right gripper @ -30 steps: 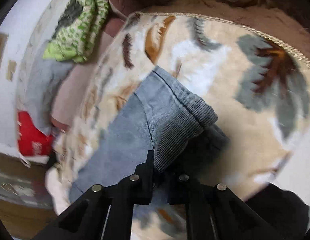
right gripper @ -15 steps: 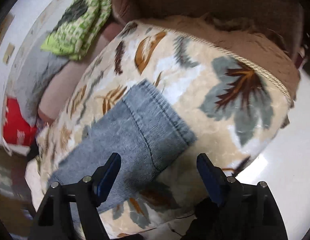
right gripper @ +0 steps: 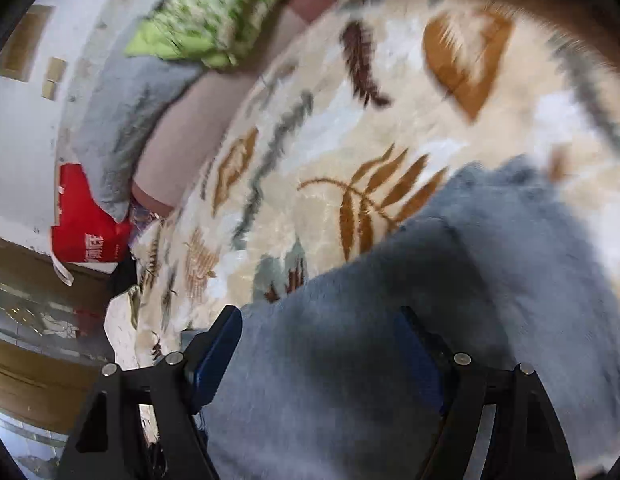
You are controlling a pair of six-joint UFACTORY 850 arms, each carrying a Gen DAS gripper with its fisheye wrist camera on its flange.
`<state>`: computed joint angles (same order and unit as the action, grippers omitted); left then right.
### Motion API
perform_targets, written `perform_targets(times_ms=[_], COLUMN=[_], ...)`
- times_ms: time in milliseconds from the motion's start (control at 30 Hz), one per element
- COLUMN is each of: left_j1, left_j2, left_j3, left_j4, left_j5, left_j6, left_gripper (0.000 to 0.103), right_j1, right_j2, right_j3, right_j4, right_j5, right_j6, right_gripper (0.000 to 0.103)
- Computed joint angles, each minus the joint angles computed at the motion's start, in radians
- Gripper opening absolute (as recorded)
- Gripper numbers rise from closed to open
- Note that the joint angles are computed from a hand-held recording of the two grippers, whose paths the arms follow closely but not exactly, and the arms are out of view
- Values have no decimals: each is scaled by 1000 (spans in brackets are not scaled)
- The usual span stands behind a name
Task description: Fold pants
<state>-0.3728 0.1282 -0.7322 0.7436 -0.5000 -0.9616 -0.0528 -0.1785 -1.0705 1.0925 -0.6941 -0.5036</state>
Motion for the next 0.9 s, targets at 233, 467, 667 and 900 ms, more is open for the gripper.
perform_targets(times_ms=[233, 467, 667, 900], left_j1=[4, 6, 3, 3], left_j2=[-3, -2, -5, 0], left_j3=[-3, -2, -3, -16], left_j4=[-9, -12, -9, -36], left_j5=[4, 8, 5, -17], left_j6=[1, 2, -7, 15], left_gripper=[84, 85, 86, 86], right_j1=[50, 38, 73, 50], right_j2=[-59, 172, 299, 340], right_j3=[-82, 128, 261, 301], right_j4=[-166, -145, -306, -157], right_j5=[25, 21, 43, 62], right_j6=[110, 89, 202, 95], right_gripper=[94, 94, 94, 98])
